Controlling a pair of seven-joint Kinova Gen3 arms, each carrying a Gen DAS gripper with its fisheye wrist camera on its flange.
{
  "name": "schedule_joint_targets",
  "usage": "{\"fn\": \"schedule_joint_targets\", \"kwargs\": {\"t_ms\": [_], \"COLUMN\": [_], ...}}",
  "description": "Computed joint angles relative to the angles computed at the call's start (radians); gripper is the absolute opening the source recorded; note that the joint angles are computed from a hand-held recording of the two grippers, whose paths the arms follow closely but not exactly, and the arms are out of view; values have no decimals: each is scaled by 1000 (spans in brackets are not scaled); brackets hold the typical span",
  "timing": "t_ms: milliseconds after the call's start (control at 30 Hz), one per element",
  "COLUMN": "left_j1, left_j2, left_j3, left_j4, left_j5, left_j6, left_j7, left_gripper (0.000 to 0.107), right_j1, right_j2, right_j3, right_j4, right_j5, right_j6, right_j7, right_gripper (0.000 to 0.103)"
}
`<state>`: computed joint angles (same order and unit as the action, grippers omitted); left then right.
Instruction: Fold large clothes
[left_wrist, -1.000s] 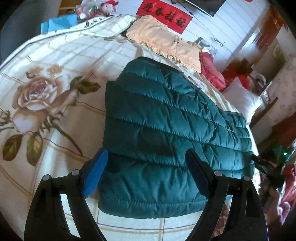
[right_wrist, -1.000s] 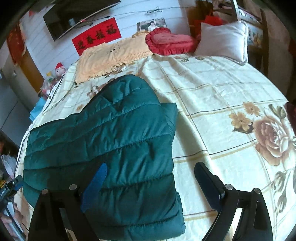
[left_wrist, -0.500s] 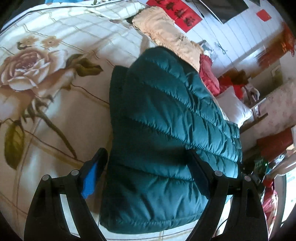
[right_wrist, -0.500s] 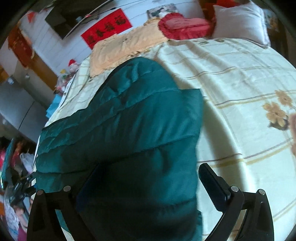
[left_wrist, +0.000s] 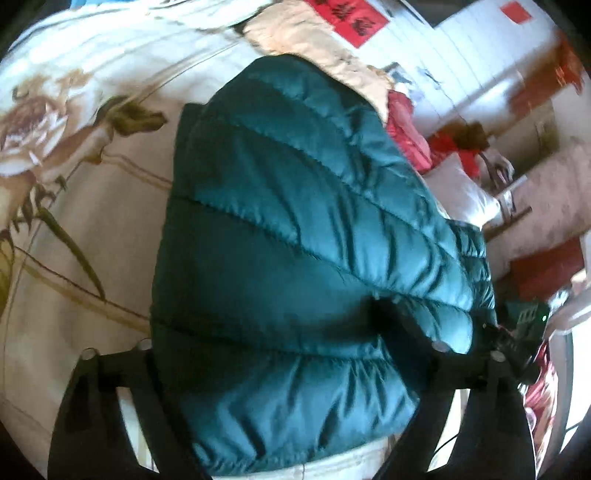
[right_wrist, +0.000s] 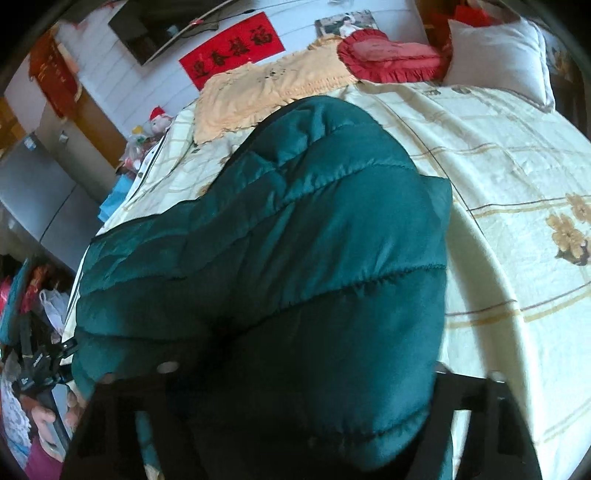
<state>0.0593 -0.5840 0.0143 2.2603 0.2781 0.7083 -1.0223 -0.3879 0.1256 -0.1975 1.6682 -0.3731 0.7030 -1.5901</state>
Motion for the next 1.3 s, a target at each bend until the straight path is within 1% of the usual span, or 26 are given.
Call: {"fn": "schedule_joint_targets", "kwargs": {"t_ms": [67, 100, 200, 267, 333, 433, 467, 500, 533, 567, 633, 667, 700, 733, 767, 800, 833, 900, 933, 967, 1000, 1033, 1100, 1133, 1233, 1300], "left_j1": [17, 18, 22, 43, 25, 21, 16, 8, -4, -19, -63, -83, -99, -119, -139, -161, -201, -236, -249, -270, -291, -314, -359, -376, -431, -466], "left_j2": [-39, -57, -128, -180, -219, -318, -341, -367, -389, -405, -417, -421, -423, -422, -416, -425, -443, -465, -474, -488, -489, -493, -503, -517, -537, -541], "left_j3": [-20, -29, -25, -13, 8, 15, 17, 25, 34, 44, 80, 100, 116, 151, 185, 226, 272, 349, 367, 400, 418, 443, 497, 517, 557, 574], "left_j4": [-2, -5, -26, -40, -53, -49, -49, -49, -48, -48, -61, -73, -85, -115, -139, -169, -215, -288, -305, -339, -356, -377, -421, -436, -477, -499], "left_j5": [9, 19, 16, 1, 23, 31, 30, 27, 23, 18, 4, -6, -13, -29, -43, -65, -87, -134, -140, -149, -152, -157, -155, -149, -116, -90], "left_j6": [35, 58, 160, 237, 308, 423, 447, 472, 490, 504, 535, 554, 569, 600, 620, 656, 696, 756, 768, 791, 801, 819, 853, 868, 893, 898], "left_j7": [-1, -10, -1, 36, 36, 84, 91, 101, 110, 119, 146, 160, 167, 183, 190, 201, 198, 224, 222, 222, 215, 210, 195, 189, 164, 148], "left_gripper": [81, 80, 80, 80, 80, 80, 80, 80, 80, 80, 87, 87, 87, 87, 87, 87, 87, 87, 87, 87, 87, 87, 87, 87, 87, 87], "right_j1": [-1, 14, 105, 124, 124, 69, 73, 79, 98, 108, 120, 116, 104, 75, 64, 66, 75, 132, 160, 189, 200, 193, 147, 143, 115, 86], "right_j2": [-29, -42, -90, -119, -164, -234, -247, -263, -280, -289, -309, -317, -321, -320, -324, -338, -356, -410, -445, -468, -501, -527, -564, -588, -652, -663], "right_j3": [6, 0, -68, -73, -53, 20, 23, 24, 6, -14, -42, -47, -33, -2, 11, 5, -19, -108, -154, -201, -237, -259, -280, -309, -361, -413], "right_j4": [4, 8, 29, 47, 84, 150, 164, 182, 200, 207, 244, 268, 292, 304, 308, 304, 299, 280, 273, 264, 254, 245, 233, 233, 243, 249], "right_j5": [-21, -40, -94, -119, -160, -201, -216, -220, -207, -178, -113, -83, -70, -74, -77, -64, -34, 47, 88, 129, 169, 201, 260, 276, 321, 369], "right_j6": [27, 42, 101, 141, 183, 227, 235, 246, 247, 240, 192, 157, 127, 113, 114, 123, 126, 145, 158, 164, 171, 174, 175, 176, 171, 153], "right_j7": [22, 39, 82, 101, 128, 140, 145, 133, 111, 87, 13, -9, -27, -48, -73, -100, -126, -163, -185, -217, -246, -276, -345, -375, -451, -529], "right_gripper": [54, 52, 51, 51, 50, 51, 52, 56, 58, 63, 70, 81, 88, 88, 87, 87, 87, 87, 87, 87, 87, 87, 87, 87, 88, 88]}}
